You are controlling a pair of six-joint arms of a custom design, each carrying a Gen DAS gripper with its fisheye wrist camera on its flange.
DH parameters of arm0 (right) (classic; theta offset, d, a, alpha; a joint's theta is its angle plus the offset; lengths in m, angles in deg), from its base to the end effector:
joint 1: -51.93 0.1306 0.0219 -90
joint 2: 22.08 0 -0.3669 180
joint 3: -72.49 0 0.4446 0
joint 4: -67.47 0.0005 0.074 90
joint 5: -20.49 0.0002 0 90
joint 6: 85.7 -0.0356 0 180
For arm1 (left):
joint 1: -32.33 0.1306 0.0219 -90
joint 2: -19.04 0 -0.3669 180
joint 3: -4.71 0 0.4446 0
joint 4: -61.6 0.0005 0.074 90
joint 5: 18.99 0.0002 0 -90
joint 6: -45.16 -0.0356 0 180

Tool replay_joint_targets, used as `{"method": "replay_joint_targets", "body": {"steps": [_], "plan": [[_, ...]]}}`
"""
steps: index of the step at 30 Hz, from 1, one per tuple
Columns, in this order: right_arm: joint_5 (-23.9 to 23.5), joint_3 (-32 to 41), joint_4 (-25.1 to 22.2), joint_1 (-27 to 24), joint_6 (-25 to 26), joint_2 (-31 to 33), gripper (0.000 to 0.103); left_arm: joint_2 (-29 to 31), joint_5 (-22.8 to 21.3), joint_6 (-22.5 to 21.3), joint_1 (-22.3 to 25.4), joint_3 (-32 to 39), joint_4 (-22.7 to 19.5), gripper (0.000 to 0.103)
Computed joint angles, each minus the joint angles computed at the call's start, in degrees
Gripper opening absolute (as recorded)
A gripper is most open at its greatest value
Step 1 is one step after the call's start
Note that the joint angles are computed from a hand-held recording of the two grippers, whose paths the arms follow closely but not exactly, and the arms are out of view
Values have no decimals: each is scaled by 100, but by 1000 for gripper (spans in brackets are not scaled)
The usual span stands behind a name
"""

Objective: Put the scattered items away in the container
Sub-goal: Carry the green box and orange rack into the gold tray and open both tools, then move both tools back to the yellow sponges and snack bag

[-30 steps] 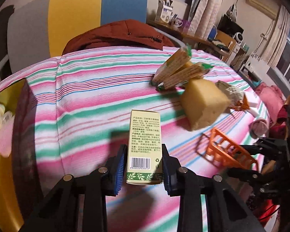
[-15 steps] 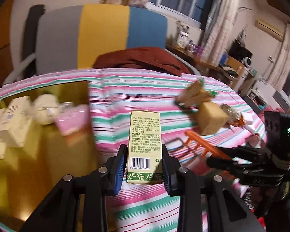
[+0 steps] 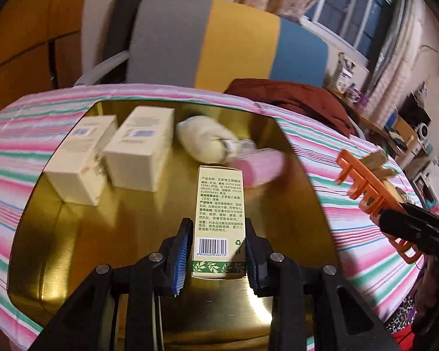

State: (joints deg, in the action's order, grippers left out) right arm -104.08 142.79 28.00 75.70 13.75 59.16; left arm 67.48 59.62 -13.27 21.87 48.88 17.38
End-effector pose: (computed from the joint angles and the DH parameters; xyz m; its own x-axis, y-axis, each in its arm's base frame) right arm 0.4206 0.2068 0.3291 -0.5869 -0.4062 -0.7004 -0.7696 0.5486 0.3267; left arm 0.2902 -0.0469 0.2904 -0.6532 -0.4013 -0.6421 -0.3436 0.9128 -0.2210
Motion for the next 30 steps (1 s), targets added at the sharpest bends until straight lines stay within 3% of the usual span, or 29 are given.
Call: {"method": "replay_joint_targets", "body": {"steps": [9,12,15,26,30], "plan": [[631,782,-362,936,547,779,51,220,543,12,672,-16,36,33],[971,963,-453,1089,712,1035,51,335,748,86,779,-13,54,33],[1576,900,-247,1200,798,1076,52,479,776,53,783,58,35,33],[929,358,141,903,473,741,56,495,364,228,603,82,-59,44],[774,141,385,785,186,505,56,192,-43,397,363,-66,-48,44]]}}
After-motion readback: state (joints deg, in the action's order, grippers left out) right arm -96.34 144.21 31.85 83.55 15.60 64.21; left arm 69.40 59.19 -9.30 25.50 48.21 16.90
